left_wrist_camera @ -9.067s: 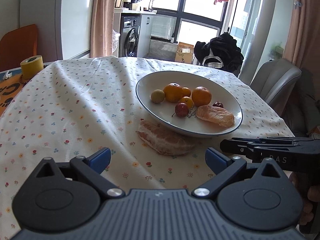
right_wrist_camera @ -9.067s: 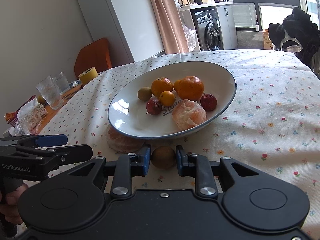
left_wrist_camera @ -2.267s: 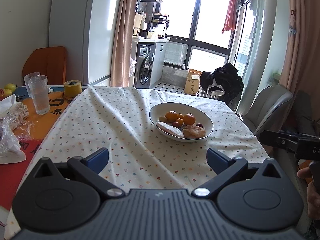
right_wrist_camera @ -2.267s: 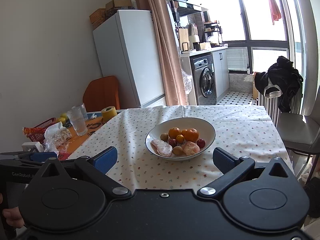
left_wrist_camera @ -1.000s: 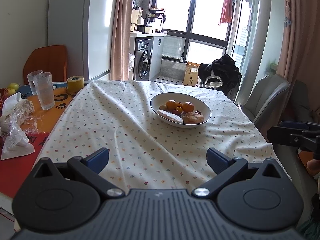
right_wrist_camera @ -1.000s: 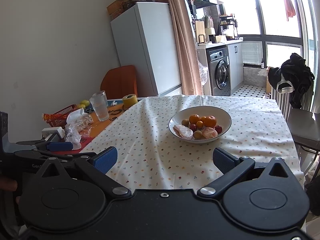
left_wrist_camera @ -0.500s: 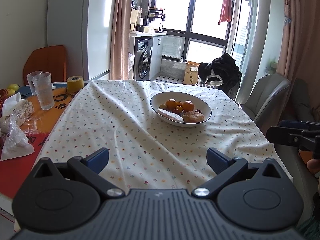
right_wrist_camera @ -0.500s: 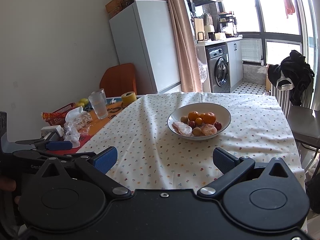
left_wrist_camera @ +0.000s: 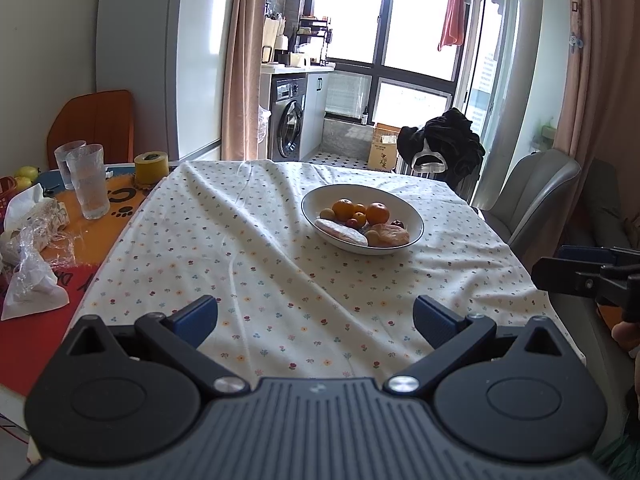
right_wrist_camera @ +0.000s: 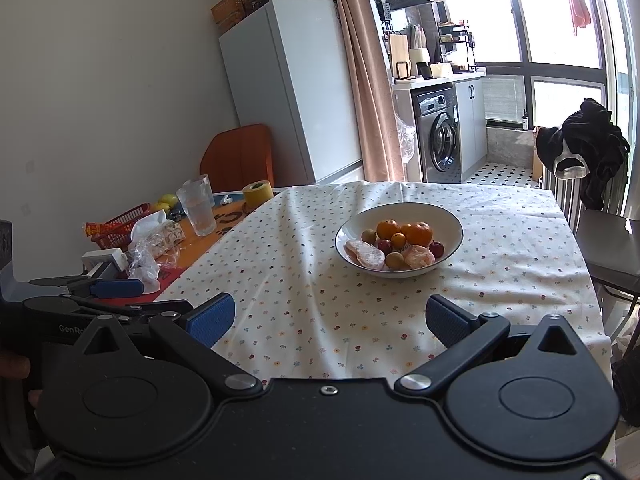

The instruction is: Organize fruits

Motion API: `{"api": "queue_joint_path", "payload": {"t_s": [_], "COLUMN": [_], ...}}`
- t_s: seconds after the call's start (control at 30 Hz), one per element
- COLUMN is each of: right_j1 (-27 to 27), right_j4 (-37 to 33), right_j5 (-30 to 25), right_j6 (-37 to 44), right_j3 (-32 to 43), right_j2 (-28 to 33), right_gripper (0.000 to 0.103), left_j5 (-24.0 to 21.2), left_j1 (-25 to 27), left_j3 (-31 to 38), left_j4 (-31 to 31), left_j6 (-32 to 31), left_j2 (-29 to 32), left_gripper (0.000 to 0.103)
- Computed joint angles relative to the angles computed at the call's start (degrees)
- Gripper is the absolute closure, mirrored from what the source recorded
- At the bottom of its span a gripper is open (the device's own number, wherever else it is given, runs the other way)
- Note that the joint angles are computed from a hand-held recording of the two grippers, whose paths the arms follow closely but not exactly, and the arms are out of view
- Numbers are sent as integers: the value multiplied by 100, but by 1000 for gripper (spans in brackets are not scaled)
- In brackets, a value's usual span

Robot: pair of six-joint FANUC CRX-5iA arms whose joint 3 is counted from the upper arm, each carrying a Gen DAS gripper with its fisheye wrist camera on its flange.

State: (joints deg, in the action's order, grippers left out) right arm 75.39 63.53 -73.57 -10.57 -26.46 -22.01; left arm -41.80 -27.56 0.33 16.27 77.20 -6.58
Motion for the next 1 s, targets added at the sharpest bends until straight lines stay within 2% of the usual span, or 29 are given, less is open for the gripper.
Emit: {"api": "queue_joint_path", "payload": {"t_s": [1.0], "right_j1": [-37], "right_j4": [-75], "right_j5": [50], "right_j6": [37], "right_j3": [-20], "right_j2": [-10], "right_gripper": [0], "left_j5": [35], "left_j1": [-26], "left_j3": [-11], "left_j4": [-86], "left_j6": [50], "left_j2": [-33], "left_gripper": [0]}}
